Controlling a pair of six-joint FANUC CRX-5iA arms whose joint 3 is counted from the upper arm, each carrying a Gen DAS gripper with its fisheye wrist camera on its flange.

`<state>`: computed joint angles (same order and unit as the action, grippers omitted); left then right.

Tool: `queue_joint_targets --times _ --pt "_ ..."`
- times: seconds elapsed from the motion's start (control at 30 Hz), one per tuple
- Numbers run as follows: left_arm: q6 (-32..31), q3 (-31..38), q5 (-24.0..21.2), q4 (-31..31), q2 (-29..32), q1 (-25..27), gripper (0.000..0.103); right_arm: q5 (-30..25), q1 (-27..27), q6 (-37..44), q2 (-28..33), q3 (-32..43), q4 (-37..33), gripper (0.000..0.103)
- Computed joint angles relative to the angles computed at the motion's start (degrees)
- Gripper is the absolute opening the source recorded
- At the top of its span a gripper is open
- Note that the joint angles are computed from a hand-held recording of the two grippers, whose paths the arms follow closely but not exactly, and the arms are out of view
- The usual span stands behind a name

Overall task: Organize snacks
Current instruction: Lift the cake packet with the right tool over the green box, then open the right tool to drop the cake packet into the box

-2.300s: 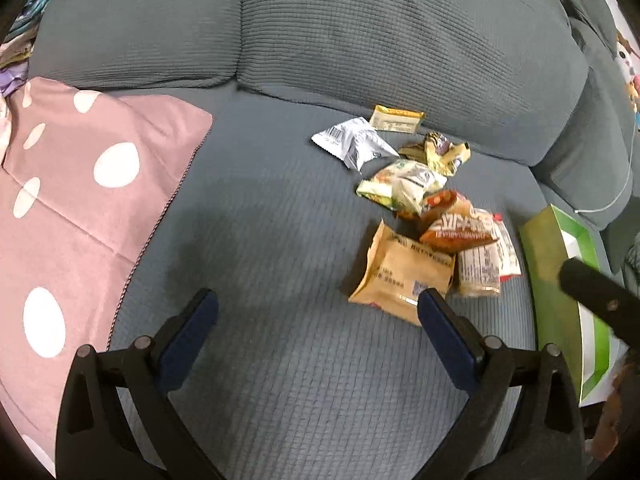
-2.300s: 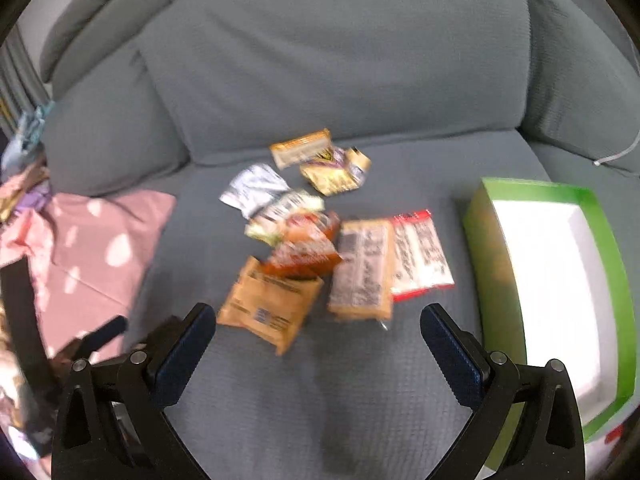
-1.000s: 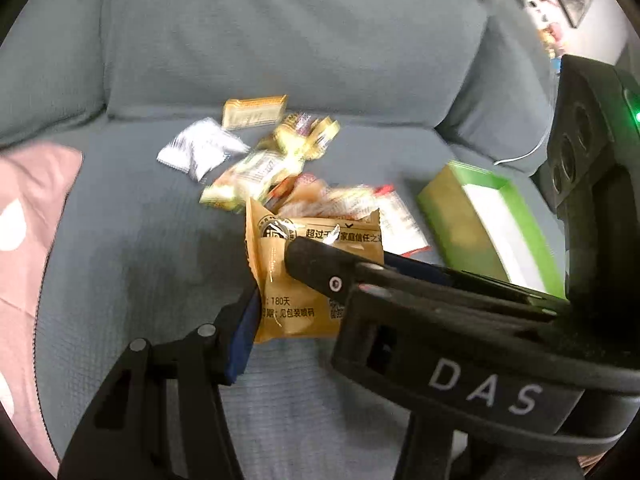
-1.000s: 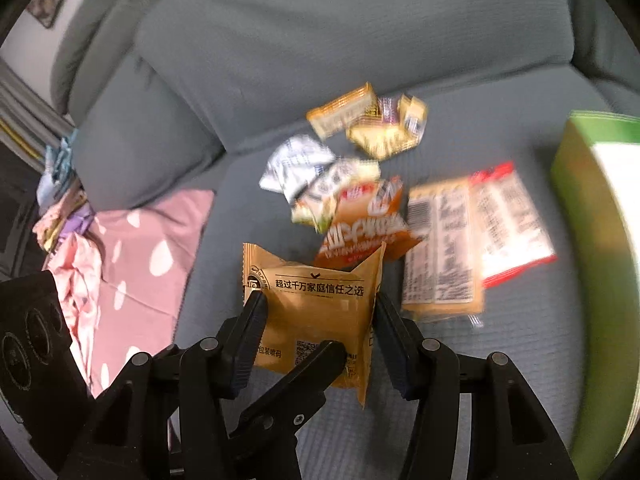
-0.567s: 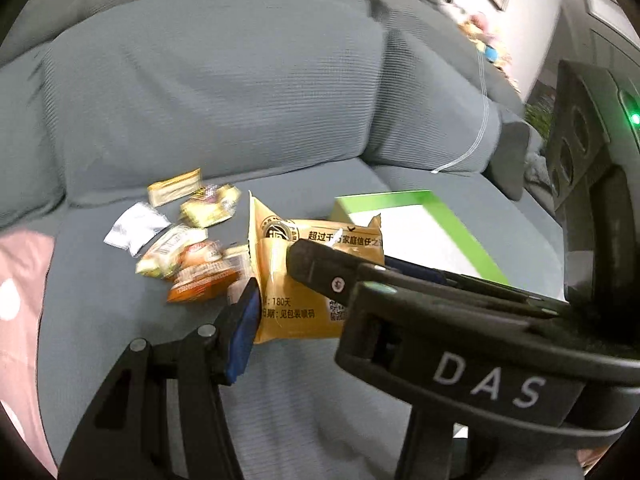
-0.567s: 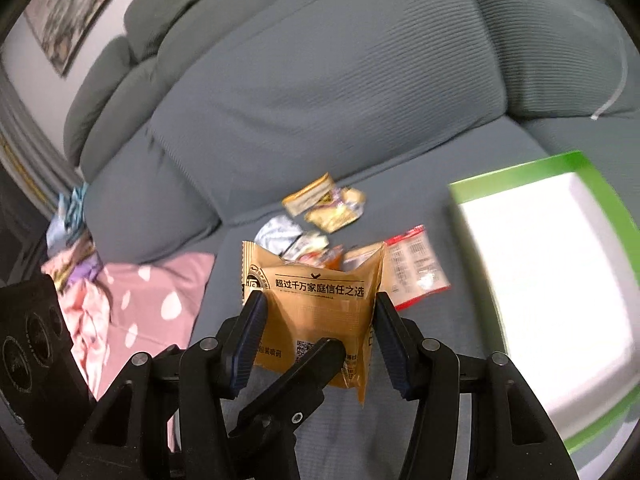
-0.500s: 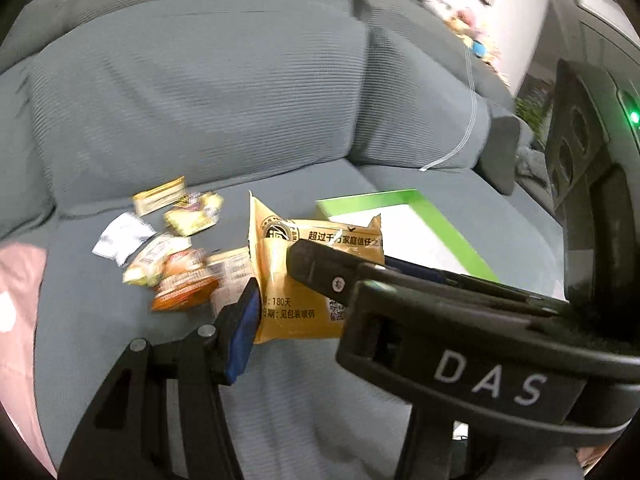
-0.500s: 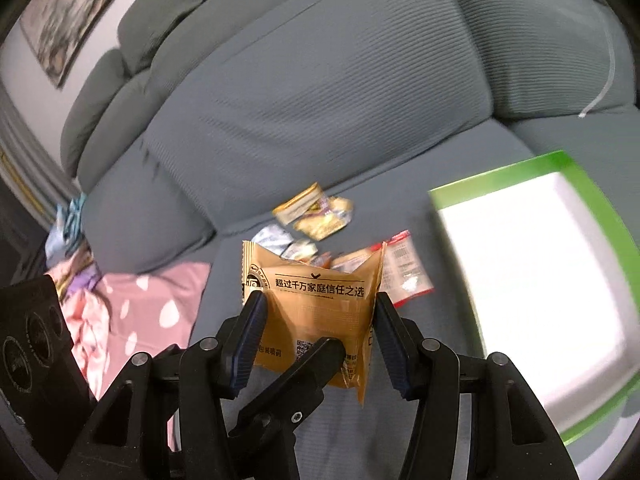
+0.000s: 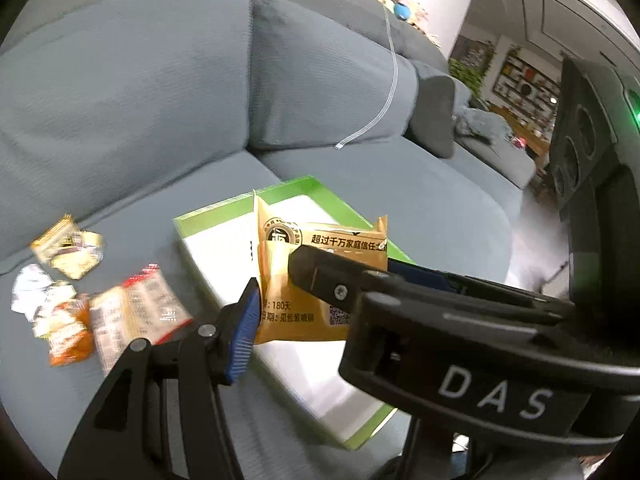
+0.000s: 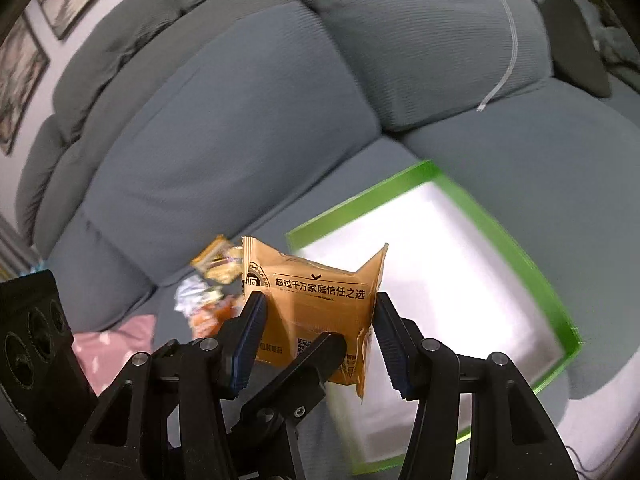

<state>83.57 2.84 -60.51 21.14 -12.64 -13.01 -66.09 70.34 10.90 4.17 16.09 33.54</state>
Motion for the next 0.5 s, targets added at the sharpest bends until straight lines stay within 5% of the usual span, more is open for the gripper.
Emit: queue_joint_targets --times 0.5 --pt "-0.1 5.9 -6.0 4.0 10.4 -3.3 0.053 -5.9 -5.6 0.5 -0.1 0.4 -8.0 0.057"
